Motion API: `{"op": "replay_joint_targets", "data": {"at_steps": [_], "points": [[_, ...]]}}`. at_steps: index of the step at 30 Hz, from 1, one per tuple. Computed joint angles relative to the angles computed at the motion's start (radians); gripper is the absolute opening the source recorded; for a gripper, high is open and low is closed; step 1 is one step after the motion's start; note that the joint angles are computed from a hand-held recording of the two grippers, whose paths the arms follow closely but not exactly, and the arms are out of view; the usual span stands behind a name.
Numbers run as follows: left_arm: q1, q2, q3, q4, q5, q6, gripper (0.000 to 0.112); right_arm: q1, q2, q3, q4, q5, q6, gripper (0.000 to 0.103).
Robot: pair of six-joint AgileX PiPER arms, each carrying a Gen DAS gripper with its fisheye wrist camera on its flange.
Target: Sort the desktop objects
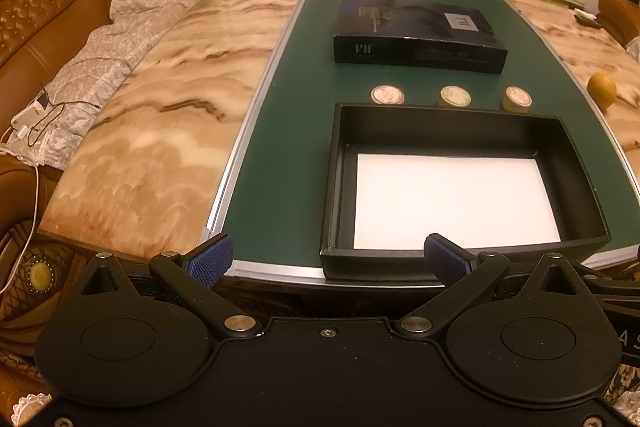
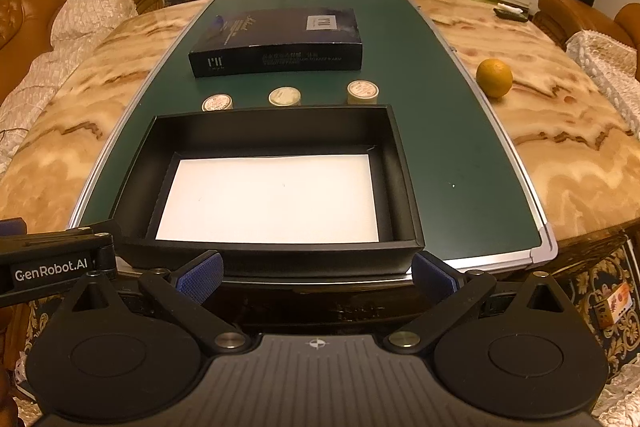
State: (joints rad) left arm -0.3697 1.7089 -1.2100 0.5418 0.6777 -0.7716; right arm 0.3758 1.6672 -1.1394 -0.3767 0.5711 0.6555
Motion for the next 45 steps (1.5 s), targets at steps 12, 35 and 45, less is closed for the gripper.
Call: {"op": "replay_joint_targets", "data": {"at_steps": [12, 35, 45], "points": [[0.014, 0.064, -0.07, -0.015, 0.005, 0.03, 0.103, -0.023, 0.053, -0.05, 0.031, -0.002, -0.044, 0.103], [0.067, 0.224, -0.264, -0.126, -0.024, 0.18, 0.103, -0.116, 0.187, -0.186, 0.205, -0.02, -0.213, 0.103], [0.086, 0.424, -0.535, -0.149, 0.042, 0.249, 0.103, -0.199, 0.197, -0.16, 0.365, -0.094, -0.291, 0.103]]}}
